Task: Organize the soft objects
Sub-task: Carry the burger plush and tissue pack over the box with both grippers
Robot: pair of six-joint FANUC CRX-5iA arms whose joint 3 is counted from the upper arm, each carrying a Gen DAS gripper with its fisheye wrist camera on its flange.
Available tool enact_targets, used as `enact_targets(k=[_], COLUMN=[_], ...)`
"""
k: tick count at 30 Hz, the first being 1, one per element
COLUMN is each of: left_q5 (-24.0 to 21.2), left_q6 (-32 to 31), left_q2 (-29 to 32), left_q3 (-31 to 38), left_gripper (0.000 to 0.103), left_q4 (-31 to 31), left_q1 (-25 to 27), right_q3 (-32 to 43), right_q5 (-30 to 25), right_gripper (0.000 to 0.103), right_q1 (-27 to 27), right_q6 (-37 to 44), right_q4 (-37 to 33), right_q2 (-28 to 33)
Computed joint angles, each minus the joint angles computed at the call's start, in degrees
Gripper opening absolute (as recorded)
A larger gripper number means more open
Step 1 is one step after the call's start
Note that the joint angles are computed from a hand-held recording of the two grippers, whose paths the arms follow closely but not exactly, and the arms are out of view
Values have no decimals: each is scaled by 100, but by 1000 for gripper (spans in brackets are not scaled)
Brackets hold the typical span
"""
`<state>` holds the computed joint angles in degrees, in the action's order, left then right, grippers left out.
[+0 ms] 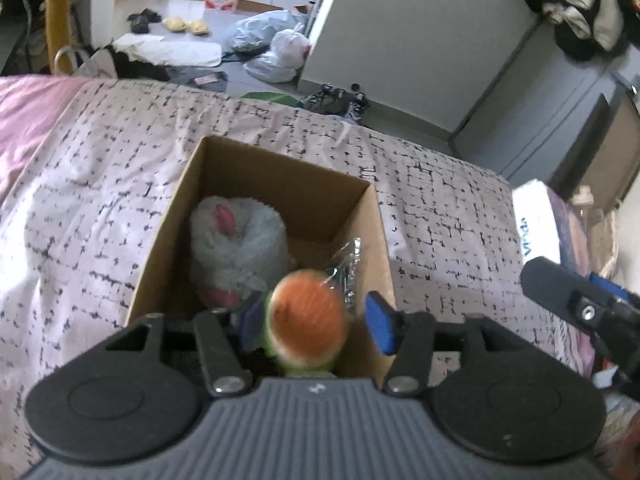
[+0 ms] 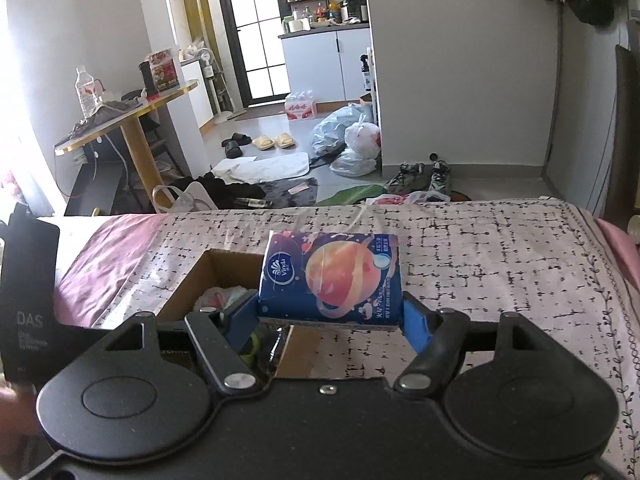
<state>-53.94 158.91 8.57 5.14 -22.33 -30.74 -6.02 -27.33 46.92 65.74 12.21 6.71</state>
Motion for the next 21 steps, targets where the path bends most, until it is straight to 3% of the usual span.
enact_targets(k=[3,16,21], left_q5=[156,-171,-97], left_q6=[393,1261,1464], left_q2=[-160,-443,-571], left_q3=[-187,-283,-415], left_gripper=[70,74,74], left_q4=[-70,-599,-672], left_q1=[10,5,60], right_q3=[191,1246,1507], right_q5=[-123,-713,-827], right_gripper=[72,72,72], right_q1=[13,-49,-15], right_q6=[201,1125,1197], right_q4=[-233,-1287,-1426], right_q2=[130,792,990])
